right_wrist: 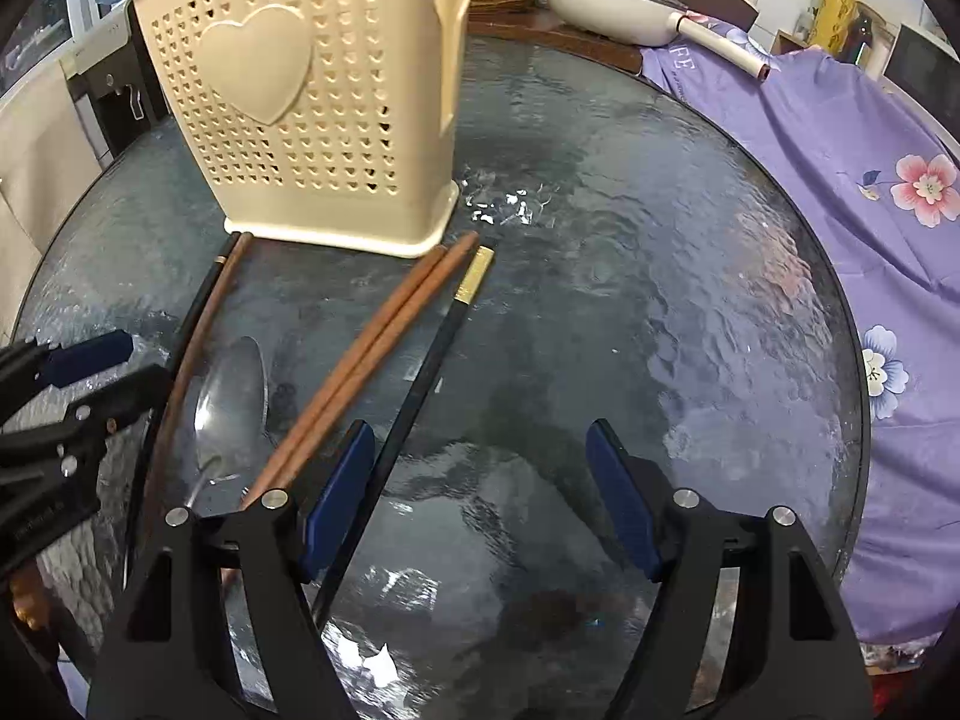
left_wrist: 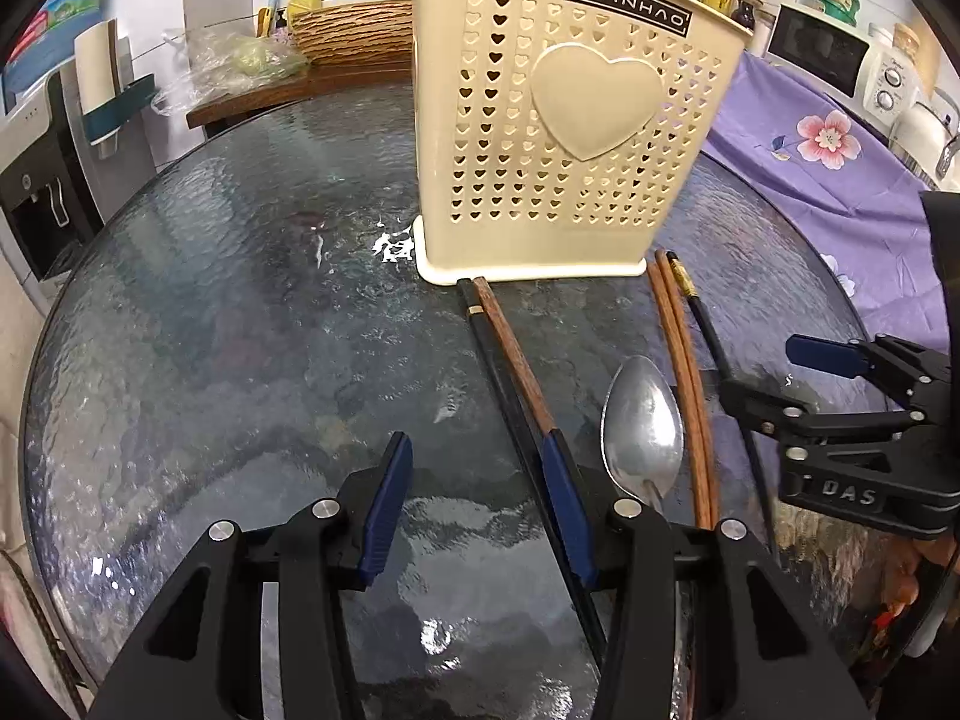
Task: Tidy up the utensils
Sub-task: 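Grasp a black chopstick with the left tool while the right tool grasps the gold-tipped black chopstick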
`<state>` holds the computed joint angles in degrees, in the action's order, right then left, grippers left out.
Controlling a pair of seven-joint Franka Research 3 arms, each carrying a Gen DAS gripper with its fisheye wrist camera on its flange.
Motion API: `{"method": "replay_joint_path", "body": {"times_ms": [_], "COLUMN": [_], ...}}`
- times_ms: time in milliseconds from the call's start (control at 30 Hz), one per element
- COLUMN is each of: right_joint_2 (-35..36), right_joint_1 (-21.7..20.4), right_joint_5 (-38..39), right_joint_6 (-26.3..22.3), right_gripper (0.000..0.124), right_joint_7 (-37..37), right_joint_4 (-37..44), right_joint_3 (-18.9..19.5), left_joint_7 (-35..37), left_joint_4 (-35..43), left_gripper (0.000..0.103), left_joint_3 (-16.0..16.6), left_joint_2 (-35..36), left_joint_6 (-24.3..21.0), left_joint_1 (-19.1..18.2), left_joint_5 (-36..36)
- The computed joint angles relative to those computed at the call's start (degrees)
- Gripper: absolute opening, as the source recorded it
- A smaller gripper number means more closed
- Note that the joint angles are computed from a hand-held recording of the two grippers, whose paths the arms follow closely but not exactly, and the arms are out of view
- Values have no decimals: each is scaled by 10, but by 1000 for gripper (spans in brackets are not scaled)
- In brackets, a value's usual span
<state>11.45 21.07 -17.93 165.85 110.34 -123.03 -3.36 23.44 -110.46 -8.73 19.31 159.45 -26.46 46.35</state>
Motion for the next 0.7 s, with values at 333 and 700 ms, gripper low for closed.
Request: {"method": "replay_joint_path", "body": {"times_ms": [333, 700], "right_joint_2": [18, 63], "right_joint_1": [-20, -5], "right_joint_5": [49, 108], "right_joint_6": [-13, -30], "right_gripper": [66, 50], "right_joint_7": [-39, -73], "right_joint_4": [28, 95], "right_joint_3": [11, 12], "left_joint_7": [54, 98], "left_joint_4": [57, 110], "left_gripper": [36, 22], "left_joint_3": [-3, 2], "left_joint_2": [34, 65], "left_joint_6": [-49, -85], "left_joint_1": [7, 3], "left_joint_5": [-34, -59]}}
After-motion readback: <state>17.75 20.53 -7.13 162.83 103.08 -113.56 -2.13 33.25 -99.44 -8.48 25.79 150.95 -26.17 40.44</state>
